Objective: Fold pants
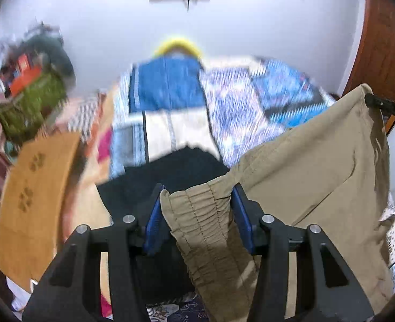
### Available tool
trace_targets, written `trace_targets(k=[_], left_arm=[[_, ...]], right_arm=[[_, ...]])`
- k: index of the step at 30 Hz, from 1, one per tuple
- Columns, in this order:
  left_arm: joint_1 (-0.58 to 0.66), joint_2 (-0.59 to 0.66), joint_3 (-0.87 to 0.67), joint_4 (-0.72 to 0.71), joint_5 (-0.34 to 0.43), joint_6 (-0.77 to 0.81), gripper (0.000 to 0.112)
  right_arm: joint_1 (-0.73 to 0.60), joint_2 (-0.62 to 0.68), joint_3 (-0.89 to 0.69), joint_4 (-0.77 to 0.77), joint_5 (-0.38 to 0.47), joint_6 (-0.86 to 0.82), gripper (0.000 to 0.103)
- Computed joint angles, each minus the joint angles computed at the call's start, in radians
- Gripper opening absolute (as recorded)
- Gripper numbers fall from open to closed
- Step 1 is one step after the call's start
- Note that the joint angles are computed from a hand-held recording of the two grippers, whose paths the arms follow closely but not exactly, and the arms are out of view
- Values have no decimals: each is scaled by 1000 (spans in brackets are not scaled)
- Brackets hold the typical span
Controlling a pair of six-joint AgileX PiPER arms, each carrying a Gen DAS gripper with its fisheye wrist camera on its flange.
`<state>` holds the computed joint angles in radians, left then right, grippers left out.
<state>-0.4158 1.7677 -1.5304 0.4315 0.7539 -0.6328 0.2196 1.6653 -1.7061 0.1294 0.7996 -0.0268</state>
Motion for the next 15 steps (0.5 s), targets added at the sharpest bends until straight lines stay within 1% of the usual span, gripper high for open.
trace_targets(k=[3,6,10,15], left_arm=[[-26,-41,-16,22,29,-5,49],[-40,-99,22,0,30,3,49],[-79,-205,121,-18,21,-3,49],[-180,-343,276,32,6,-65,49]], right_arm=[[-11,-73,-20,26,19,1,9],[-36,-166,18,83,45,-34,9],[-75,-316,146,151,73,-87,9],[-87,-508,321,128,91,-93,9]])
